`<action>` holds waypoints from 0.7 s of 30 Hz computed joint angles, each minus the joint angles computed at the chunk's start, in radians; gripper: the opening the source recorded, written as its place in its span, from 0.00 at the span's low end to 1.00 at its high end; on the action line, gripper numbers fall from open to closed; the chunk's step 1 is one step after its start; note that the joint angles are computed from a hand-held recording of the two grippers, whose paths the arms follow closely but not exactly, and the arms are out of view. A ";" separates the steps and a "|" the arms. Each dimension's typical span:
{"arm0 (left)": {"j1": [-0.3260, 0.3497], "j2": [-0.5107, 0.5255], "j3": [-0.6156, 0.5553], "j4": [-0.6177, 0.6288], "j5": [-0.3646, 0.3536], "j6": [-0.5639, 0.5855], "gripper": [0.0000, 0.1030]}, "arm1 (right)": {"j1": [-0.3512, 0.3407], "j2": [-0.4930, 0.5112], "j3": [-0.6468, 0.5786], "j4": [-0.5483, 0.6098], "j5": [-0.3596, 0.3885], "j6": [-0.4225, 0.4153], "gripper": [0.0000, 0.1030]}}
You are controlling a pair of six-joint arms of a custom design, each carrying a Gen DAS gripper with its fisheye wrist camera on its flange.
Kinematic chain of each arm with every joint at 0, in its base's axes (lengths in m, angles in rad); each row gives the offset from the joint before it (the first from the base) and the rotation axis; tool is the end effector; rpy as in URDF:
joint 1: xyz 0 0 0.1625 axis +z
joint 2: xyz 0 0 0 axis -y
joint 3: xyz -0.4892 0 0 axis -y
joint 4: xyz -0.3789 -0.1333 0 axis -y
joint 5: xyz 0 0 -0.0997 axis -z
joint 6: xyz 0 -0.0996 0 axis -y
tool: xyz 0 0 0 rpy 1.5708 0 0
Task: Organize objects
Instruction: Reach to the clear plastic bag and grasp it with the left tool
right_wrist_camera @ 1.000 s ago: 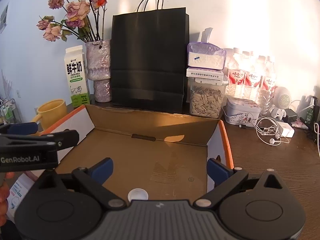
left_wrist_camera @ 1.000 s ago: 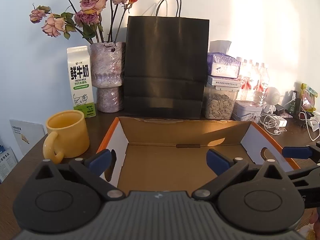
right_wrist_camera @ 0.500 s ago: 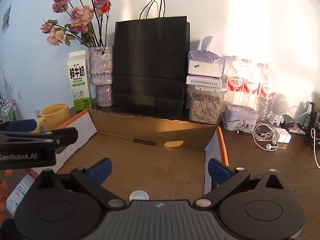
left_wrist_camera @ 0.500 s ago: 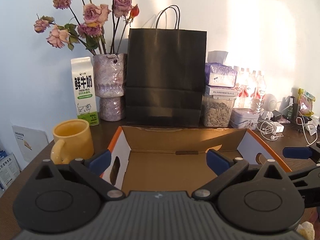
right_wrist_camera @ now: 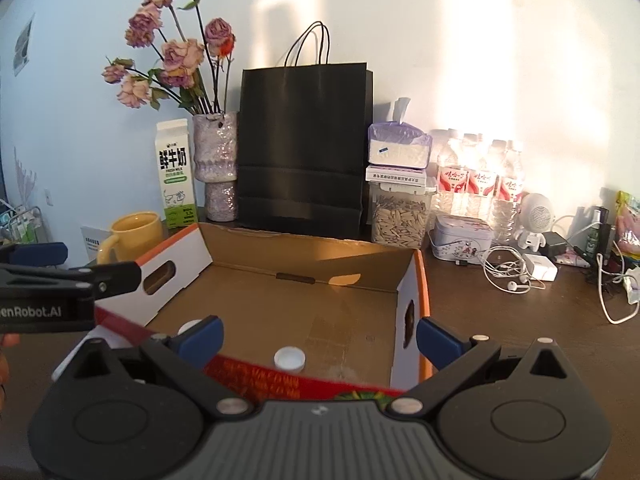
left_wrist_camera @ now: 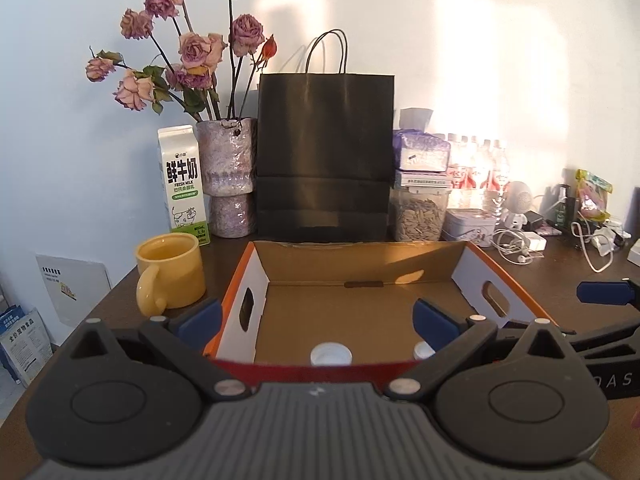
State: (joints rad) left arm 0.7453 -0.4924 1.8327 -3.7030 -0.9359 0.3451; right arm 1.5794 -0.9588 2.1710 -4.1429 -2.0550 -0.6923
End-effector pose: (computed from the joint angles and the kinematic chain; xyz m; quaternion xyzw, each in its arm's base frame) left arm -0.3434 -0.5786 0.0395 0.3839 0.7971 -0.4244 0.1926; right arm 0.0914 -0.5203 0.2872 0.1176 -0.7608 0.5126 0.3803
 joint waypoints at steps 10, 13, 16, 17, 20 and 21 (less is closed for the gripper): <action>-0.041 -0.064 0.170 -0.057 0.008 -0.045 1.00 | 0.031 -0.006 0.145 -0.154 -0.016 -0.004 1.00; -0.047 -0.075 0.204 -0.059 0.016 -0.064 1.00 | 0.037 -0.003 0.182 -0.193 -0.022 -0.001 1.00; -0.053 -0.087 0.243 -0.073 0.019 -0.080 1.00 | 0.041 0.005 0.216 -0.230 -0.026 0.003 1.00; -0.055 -0.091 0.257 -0.078 0.019 -0.087 1.00 | 0.041 0.008 0.227 -0.242 -0.027 0.004 1.00; -0.061 -0.105 0.301 -0.095 0.017 -0.103 1.00 | 0.043 0.020 0.262 -0.282 -0.028 0.009 1.00; -0.064 -0.108 0.316 -0.102 0.017 -0.109 1.00 | 0.043 0.025 0.275 -0.295 -0.027 0.011 1.00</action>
State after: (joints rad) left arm 0.6817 -0.6007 2.1488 -3.8046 -0.9192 0.2360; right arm 1.6226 -0.9336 2.4458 -4.4383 -2.0818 -0.6815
